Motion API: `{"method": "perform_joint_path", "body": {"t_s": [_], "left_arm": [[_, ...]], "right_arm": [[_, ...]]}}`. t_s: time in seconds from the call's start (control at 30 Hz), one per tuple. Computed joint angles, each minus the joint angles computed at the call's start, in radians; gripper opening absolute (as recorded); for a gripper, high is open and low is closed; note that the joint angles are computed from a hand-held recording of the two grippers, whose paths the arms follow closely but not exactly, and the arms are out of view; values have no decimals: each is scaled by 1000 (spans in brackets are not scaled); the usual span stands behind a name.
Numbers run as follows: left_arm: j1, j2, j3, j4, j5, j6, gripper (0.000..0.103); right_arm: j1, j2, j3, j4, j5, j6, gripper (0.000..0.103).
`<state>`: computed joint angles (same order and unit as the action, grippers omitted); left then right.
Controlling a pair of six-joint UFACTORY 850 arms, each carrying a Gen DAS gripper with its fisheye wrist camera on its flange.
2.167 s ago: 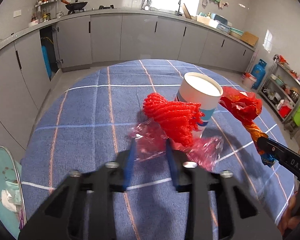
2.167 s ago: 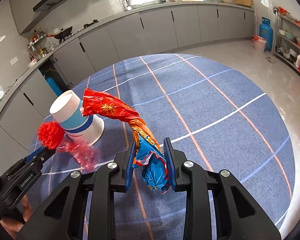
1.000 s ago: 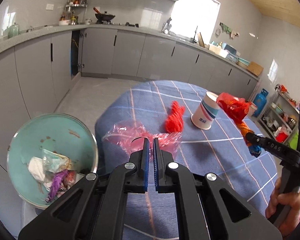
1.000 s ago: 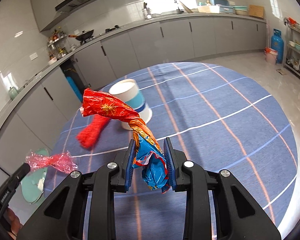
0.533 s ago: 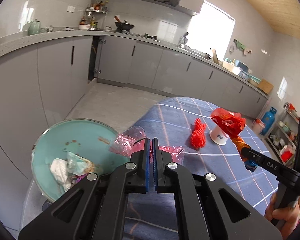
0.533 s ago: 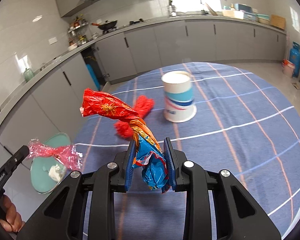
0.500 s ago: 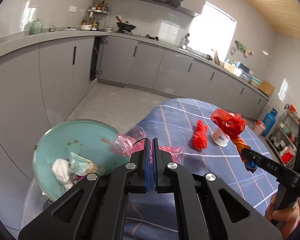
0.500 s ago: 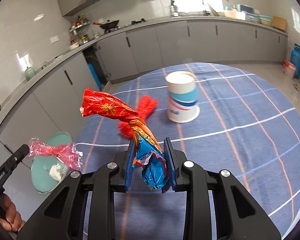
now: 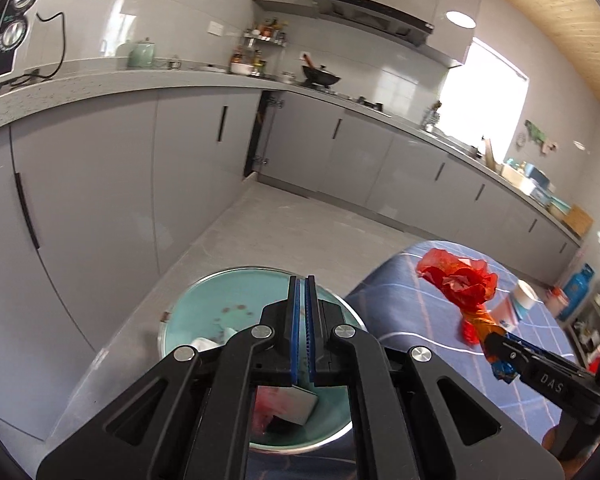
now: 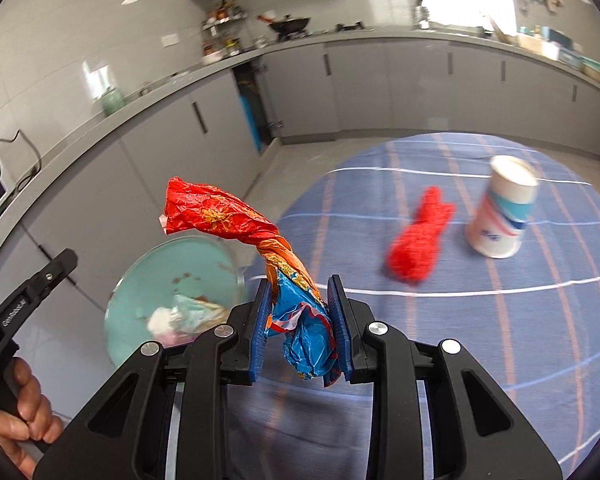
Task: Collect trash
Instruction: 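Carry the pink bag and the red-blue wrapper over the teal bin with both tools, then open both tools to drop the pink bag and wrapper into the bin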
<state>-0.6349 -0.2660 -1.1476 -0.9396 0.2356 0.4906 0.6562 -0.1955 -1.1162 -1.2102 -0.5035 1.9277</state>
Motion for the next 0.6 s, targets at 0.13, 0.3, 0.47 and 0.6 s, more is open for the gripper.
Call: {"method": "perform_joint_path", "body": {"t_s": [0.13,0.3,0.47,0.6], "left_arm": [[14,-13,-8,-108,1,88,3],[22,-34,-28,-289,12,268,3],[24,-53,-51,-519,45,491,3],[27,-59,-53,-610,67,573,3]], "right_arm": [[3,-68,-77,53,46,-82,29],[2,-138,-155,142,79,-189,30],[0,-214,-234,255,105,-301,30],[-4,-261,-285,342,112,-392,34]]}}
